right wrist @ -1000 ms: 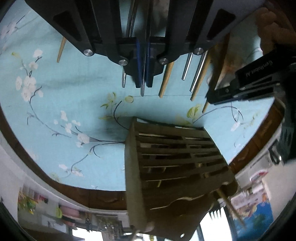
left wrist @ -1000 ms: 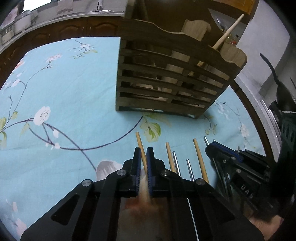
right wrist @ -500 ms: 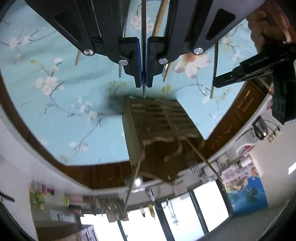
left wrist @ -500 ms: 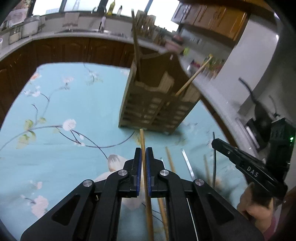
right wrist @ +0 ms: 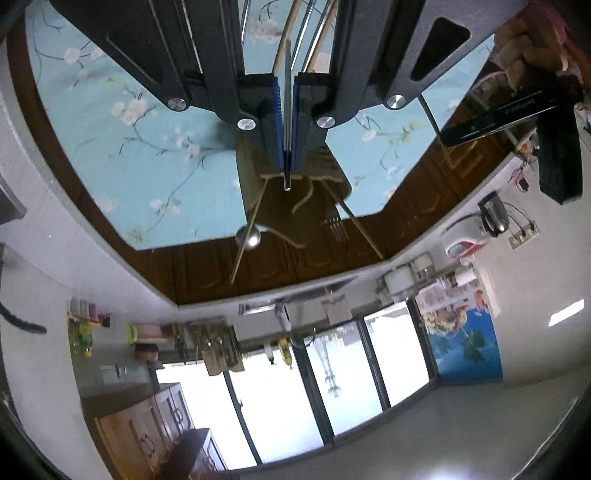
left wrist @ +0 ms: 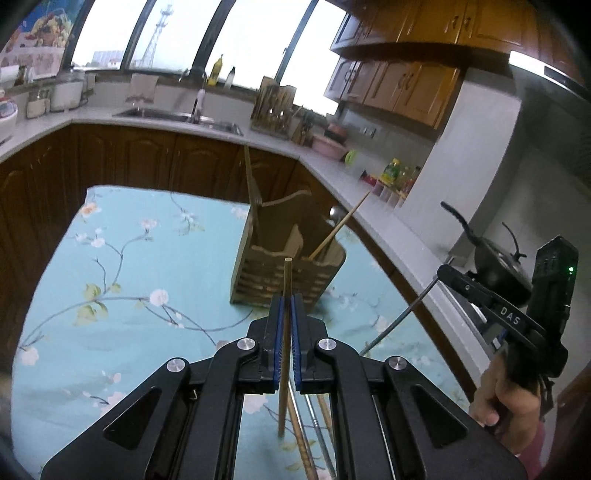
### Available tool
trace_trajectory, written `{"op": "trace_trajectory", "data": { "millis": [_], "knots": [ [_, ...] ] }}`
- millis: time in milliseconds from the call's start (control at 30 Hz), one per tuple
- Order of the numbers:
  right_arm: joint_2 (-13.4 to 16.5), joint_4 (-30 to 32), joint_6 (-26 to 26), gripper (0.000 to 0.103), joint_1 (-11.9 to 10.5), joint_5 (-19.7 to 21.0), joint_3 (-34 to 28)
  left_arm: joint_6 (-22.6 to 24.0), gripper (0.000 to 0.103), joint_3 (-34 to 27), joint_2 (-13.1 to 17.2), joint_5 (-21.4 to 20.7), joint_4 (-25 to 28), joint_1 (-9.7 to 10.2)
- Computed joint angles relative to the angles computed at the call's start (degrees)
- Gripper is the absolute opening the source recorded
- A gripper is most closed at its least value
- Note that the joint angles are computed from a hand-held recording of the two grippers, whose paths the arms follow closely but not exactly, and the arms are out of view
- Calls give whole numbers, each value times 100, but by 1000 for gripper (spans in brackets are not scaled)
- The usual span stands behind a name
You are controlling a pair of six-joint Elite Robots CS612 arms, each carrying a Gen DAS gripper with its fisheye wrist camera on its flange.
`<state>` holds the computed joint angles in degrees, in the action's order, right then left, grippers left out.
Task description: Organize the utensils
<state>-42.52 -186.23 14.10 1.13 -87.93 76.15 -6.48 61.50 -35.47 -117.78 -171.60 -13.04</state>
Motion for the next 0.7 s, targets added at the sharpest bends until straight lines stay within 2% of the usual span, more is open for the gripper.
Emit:
{"op": "trace_trajectory", "data": {
  "millis": [200,400,700],
  "knots": [
    [-28,-141,-3,4,16,-25,-11,-66,0,35,-34,37,-252,4],
    [-10,-165,-15,4,14,-17,-50,-28,0,5,-19,152,-276,-3],
    [-5,-193,25,4,-17,3,-40,-188,0,-143,139,519,225,66]
  ]
}}
